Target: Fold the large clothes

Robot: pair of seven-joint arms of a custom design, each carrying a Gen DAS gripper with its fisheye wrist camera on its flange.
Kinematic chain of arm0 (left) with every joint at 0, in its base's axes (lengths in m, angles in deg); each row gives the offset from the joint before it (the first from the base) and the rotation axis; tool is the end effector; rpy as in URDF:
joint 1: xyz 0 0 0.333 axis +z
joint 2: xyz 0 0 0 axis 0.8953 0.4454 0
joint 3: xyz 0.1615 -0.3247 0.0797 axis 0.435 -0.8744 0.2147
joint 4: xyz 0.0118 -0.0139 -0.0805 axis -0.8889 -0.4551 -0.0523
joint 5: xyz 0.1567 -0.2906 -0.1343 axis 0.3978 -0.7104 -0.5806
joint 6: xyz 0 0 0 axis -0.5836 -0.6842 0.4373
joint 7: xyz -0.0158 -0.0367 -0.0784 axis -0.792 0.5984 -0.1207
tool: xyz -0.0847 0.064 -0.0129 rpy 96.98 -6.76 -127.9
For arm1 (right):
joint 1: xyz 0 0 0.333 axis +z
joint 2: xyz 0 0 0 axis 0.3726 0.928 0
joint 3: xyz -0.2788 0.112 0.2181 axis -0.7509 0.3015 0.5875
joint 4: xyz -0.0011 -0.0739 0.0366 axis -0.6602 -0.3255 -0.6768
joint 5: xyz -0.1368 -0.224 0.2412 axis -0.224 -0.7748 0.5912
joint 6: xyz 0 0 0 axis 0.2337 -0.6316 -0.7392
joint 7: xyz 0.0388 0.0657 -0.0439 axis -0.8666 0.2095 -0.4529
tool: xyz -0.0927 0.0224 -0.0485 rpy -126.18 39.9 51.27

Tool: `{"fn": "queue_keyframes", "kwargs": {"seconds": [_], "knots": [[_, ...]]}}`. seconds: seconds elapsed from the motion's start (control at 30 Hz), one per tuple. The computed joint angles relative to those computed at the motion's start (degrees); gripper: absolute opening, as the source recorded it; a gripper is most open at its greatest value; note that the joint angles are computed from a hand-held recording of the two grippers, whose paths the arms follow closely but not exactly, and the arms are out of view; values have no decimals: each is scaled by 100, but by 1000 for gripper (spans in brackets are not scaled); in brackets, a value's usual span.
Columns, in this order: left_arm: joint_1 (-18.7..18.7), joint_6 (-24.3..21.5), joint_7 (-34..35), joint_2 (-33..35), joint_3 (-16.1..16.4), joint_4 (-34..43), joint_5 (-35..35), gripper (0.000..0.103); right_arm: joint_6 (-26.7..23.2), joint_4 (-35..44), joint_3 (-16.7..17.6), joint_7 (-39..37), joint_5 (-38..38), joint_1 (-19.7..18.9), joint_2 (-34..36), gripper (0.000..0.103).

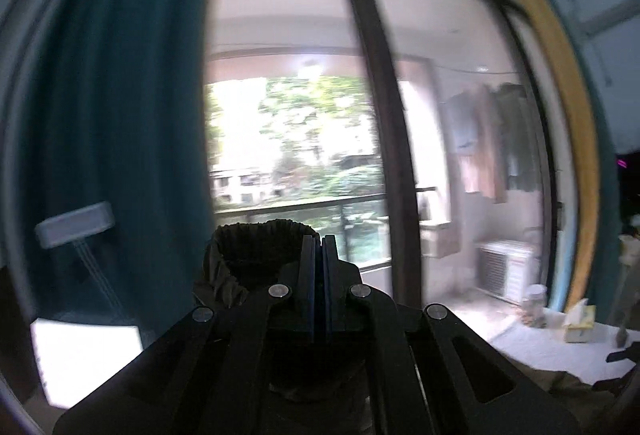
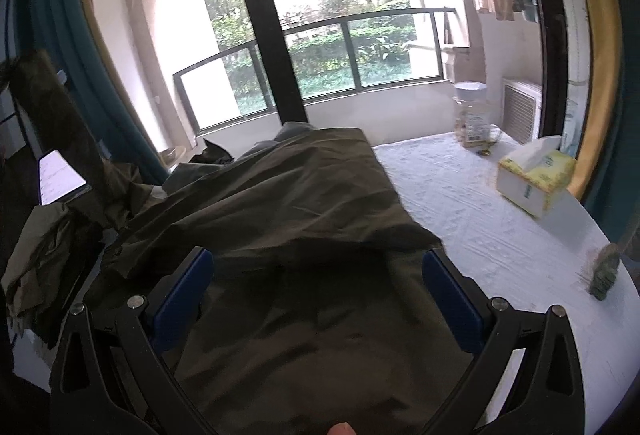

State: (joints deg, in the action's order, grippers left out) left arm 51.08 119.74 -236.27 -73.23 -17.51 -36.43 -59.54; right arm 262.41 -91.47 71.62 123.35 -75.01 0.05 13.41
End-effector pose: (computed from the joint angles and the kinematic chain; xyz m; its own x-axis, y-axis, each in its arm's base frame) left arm 0.5477 -0.1975 0.7834 -0.6193 -0.7726 -0.1399 0.1257 0.0783 -0.9890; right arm 0.2980 0.0147 0.5492 -0.3671 -0.8947 -0.2546 -0.3893 0.3963 -0.8315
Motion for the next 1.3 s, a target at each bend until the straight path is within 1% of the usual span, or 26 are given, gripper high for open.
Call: {"fn": "queue_keyframes", "kwargs": {"seconds": [0.13,0.17,0.2,0.27,0.33,0.37,0.4,0.43,0.5,0.53,0.57,0.6,0.63,0.67,0.73,0.8,0.87,0.93,1.0,1.03,1.07,1.2,1.27,1.3], "knots": [[-398,-131,-565,354,-309,336,1239,4,-103,-196,-103,21,30,-14,-314,103],[-472,-228,-894,436,-357,371,1704,4,-121,-231,-130,21,29,-17,-368,103],[-642,-410,-1407,563,-321,443,2383,4,-162,-273,-160,26,32,-26,-448,103],[-697,-552,-1739,766,-565,550,2857,4,-243,-344,-218,35,29,-49,-595,103],[-855,-970,-2504,1025,-614,731,3654,4,-341,-414,-273,52,21,-72,-745,103],[-947,-1266,-2893,1163,-631,808,4042,4,-370,-435,-301,59,13,-91,-780,103],[-1014,-1564,-3176,1276,-657,834,4369,4,-417,-464,-335,68,9,-97,-837,103],[-1043,-1816,-3348,1356,-726,806,4554,4,-446,-492,-363,80,4,-102,-885,103],[-1163,-2451,-3811,1635,-817,836,5012,12,-482,-532,-416,103,-3,-108,-938,103],[-1218,-2654,-4032,1745,-824,864,5217,27,-511,-540,-443,105,-10,-100,-956,103],[-1281,-2955,-4274,1872,-828,867,5439,52,-528,-542,-460,106,-20,-105,-952,103],[-1258,-3069,-4333,1903,-869,795,5484,63,-548,-543,-469,105,-35,-118,-951,103],[-1238,-3167,-4375,1949,-901,718,5514,71,-561,-549,-488,97,-52,-119,-957,103],[-1173,-3221,-4378,1925,-941,522,5451,71,-566,-549,-512,83,-67,-114,-940,103],[-1059,-3395,-4491,1893,-911,374,5454,71,-589,-504,-538,38,-108,-124,-849,103],[-834,-3396,-4486,1739,-887,133,5237,71,-544,-426,-597,-41,-156,-90,-679,103],[-499,-3399,-4392,1479,-818,-247,4856,71,-403,-329,-637,-148,-199,-62,-446,103],[-248,-3197,-4338,1199,-655,-687,4549,71,-139,-176,-652,-270,-218,-23,-106,103],[-101,-2836,-4442,1045,-422,-928,4516,71,241,-1,-653,-411,-188,27,311,103],[-45,-2579,-4545,987,-292,-1107,4594,71,351,90,-660,-485,-143,79,486,103],[-6,-2444,-4664,952,-209,-1210,4716,71,434,215,-638,-551,-86,111,694,103],[54,-1653,-5214,975,129,-1650,5696,71,623,719,-686,-761,200,375,1473,102],[156,-1469,-5327,1047,158,-1737,6019,71,576,946,-732,-801,352,534,1768,102],[180,-1371,-5381,1090,162,-1755,6178,71,546,1045,-821,-821,402,681,1905,99]]}}
